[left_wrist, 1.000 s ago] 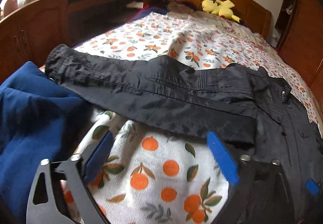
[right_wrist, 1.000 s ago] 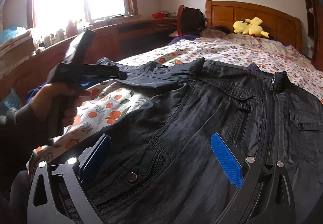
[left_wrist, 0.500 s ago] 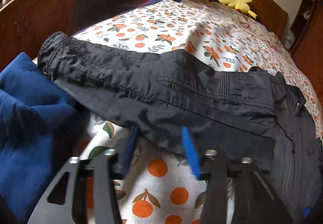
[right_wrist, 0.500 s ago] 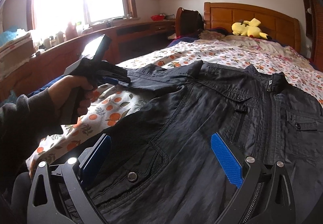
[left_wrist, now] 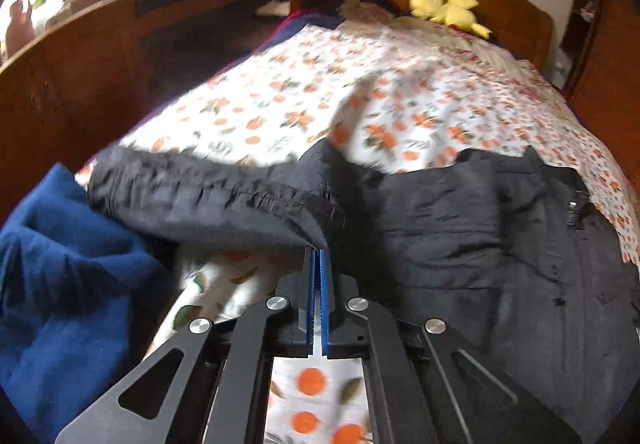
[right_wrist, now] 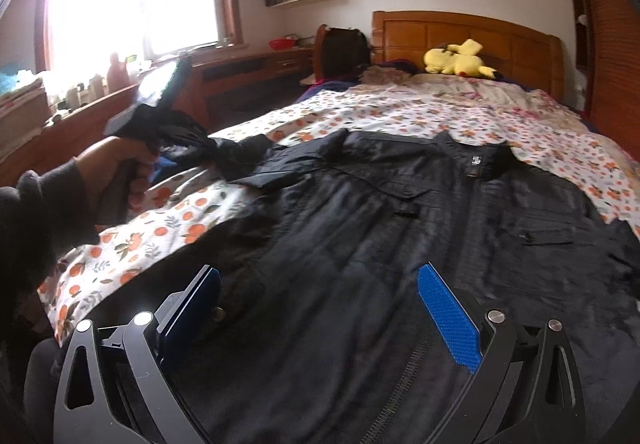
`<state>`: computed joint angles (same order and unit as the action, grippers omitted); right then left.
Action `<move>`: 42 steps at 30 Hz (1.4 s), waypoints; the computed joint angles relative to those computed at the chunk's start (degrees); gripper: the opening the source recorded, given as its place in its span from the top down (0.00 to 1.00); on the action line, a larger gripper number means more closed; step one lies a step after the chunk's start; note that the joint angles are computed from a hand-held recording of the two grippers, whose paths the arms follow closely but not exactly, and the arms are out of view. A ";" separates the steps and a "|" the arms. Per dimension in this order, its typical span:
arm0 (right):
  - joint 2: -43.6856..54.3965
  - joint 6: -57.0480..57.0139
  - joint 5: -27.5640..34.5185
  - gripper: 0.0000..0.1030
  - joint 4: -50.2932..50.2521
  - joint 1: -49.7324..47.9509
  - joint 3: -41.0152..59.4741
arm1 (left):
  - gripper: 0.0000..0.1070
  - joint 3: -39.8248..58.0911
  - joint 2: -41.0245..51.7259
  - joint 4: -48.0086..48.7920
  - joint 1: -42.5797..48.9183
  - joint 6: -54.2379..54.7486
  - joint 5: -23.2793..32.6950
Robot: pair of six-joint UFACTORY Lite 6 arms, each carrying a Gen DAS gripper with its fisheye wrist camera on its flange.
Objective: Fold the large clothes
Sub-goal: 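Grasp the jacket sleeve cuff nearest the left tool with the left tool, then carry the held sleeve across the jacket body with the left tool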
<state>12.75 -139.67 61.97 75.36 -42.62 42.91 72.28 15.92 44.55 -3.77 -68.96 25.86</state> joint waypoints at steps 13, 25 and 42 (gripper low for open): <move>2.05 3.10 4.96 0.07 -4.72 -9.97 8.83 | 0.99 10.44 -0.14 2.34 -24.66 -3.73 11.56; 3.48 3.66 3.27 0.07 -3.30 -8.90 10.88 | 0.84 1.64 -6.14 7.50 -34.79 -11.23 16.63; -1.27 1.85 -1.08 0.07 -1.68 -4.09 4.14 | 0.19 -24.60 -17.42 17.80 -11.68 -18.68 3.25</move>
